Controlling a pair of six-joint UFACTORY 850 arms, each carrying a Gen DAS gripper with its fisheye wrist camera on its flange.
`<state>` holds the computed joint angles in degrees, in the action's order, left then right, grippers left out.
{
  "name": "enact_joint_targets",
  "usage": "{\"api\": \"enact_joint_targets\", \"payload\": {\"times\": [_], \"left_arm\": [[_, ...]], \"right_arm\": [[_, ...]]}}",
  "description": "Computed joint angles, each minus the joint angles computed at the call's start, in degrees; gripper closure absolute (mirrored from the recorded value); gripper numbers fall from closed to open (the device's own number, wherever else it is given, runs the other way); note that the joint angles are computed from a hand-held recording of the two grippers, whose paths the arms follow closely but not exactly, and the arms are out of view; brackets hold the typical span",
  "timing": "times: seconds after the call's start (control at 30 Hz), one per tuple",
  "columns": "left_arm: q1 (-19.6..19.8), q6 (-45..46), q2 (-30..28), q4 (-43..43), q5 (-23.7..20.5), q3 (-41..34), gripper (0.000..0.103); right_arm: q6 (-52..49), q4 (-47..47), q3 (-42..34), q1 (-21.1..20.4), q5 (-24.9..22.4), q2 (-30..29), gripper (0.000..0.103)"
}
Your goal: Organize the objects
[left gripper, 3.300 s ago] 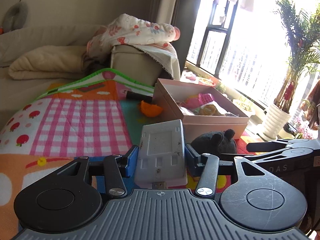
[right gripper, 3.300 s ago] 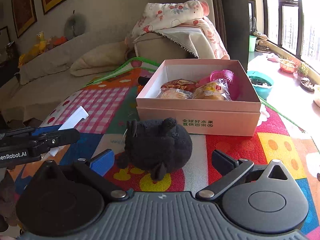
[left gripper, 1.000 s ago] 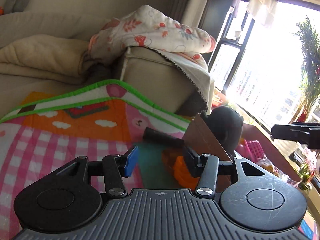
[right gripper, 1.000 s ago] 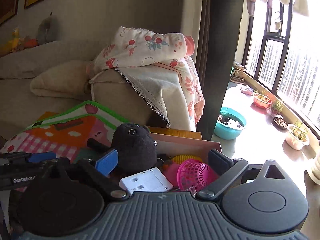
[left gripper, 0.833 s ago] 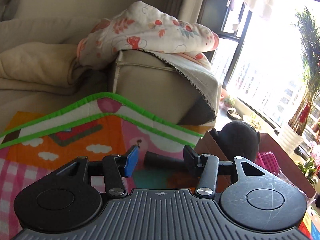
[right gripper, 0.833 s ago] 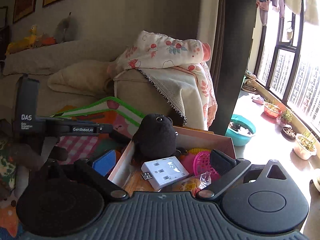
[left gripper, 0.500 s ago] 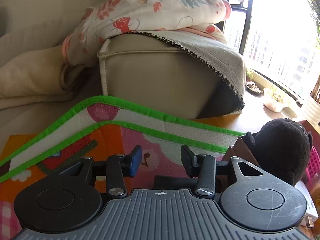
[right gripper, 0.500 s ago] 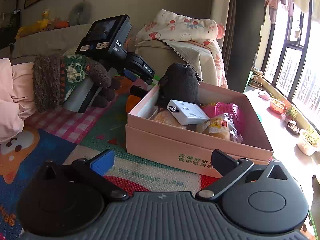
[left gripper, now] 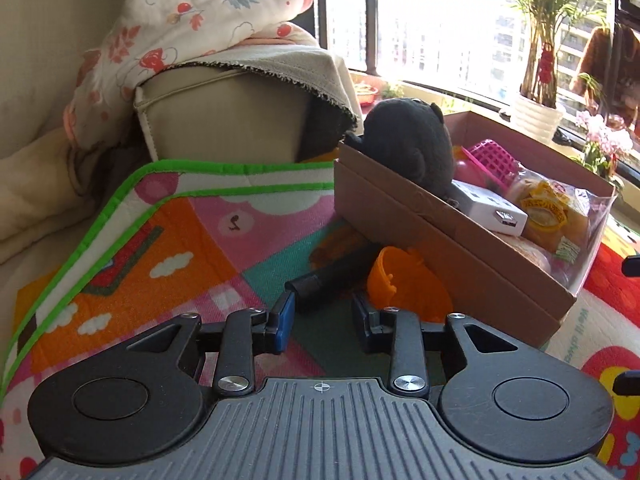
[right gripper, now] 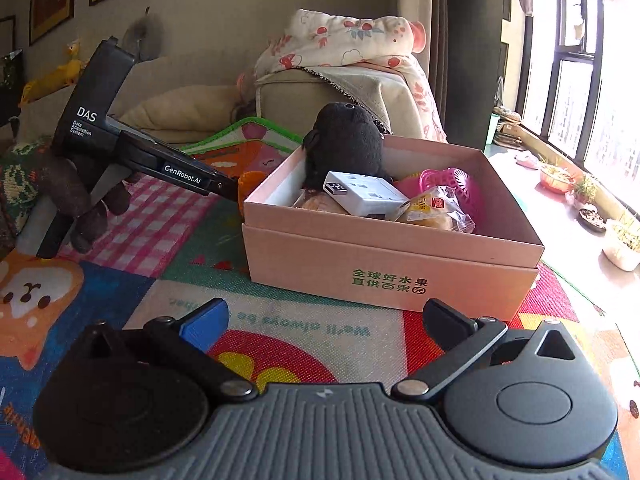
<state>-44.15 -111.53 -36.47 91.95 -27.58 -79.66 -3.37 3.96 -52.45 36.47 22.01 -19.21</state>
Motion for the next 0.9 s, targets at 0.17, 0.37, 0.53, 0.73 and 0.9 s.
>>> {"api": "enact_joint_targets", "payload": {"times": [0.17, 0.37, 0.53, 0.73, 0.9], "left_arm": [[-0.6, 1.3, -0.6, 6.8, -3.9, -0.5, 0.067], [1.2, 19.8, -4.6, -1.2, 0.9, -7.2, 0.086], [3.6, 21.8, -1.0, -5.5, 13.1, -3.3, 0.077], [3.0, 20.6, -2.4, -7.7, 10.3, -3.8, 0.074], [2.1, 16.8, -3.6, -10.1, 7.1, -5.5, 0.075]], "right_arm": [[-0.6, 0.8, 0.7, 0.3, 0.4, 0.3, 0.000], [1.0, -0.4, 0.0, 0.1, -1.0, -0.1, 0.000], [6.6, -5.3, -0.3, -0.6, -1.6, -0.3, 0.000], [4.9, -4.0, -0.3, -0.2, -1.7, -0.3, 0.000], [7.0, -5.3, -0.4, -0.6, -1.7, -0.4, 0.000]]}}
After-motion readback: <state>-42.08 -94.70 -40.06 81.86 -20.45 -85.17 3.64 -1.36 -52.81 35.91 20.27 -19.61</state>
